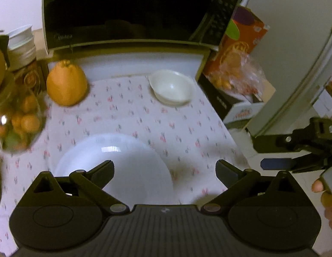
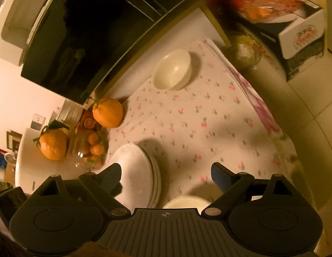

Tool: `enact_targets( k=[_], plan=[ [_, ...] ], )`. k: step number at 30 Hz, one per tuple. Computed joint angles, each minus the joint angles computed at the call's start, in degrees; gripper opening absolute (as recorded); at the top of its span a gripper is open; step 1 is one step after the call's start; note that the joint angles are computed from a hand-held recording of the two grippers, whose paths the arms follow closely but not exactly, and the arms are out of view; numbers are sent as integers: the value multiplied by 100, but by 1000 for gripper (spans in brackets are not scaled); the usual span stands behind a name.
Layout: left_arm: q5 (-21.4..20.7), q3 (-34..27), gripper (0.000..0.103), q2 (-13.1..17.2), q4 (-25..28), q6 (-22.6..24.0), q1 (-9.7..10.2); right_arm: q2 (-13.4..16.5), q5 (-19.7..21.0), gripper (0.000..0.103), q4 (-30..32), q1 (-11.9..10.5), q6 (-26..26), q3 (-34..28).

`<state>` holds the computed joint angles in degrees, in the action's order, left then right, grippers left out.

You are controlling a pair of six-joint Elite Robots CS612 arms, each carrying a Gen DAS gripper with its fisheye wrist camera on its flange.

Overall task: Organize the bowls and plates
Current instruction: 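Move both tools to a third white bowl by the microwave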

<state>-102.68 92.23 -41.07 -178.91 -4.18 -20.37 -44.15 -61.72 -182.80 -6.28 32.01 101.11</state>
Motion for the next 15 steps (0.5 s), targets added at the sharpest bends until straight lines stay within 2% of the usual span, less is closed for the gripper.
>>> enact_targets(
  k=[4, 8, 11, 15],
  plan=[
    [-69, -471, 101, 204, 248, -335, 78, 314, 440, 92, 29, -137, 268, -426],
    [-122, -984, 101, 432, 597, -655, 112, 666, 877, 93, -205, -259, 566, -850],
    [-191, -1344, 101, 635, 727, -860, 111, 944, 1122, 93, -300, -310, 753, -1219],
    [-410, -1858, 99, 983, 848, -1366, 106, 1351, 1322, 93, -394, -346, 1108, -1773]
  ],
)
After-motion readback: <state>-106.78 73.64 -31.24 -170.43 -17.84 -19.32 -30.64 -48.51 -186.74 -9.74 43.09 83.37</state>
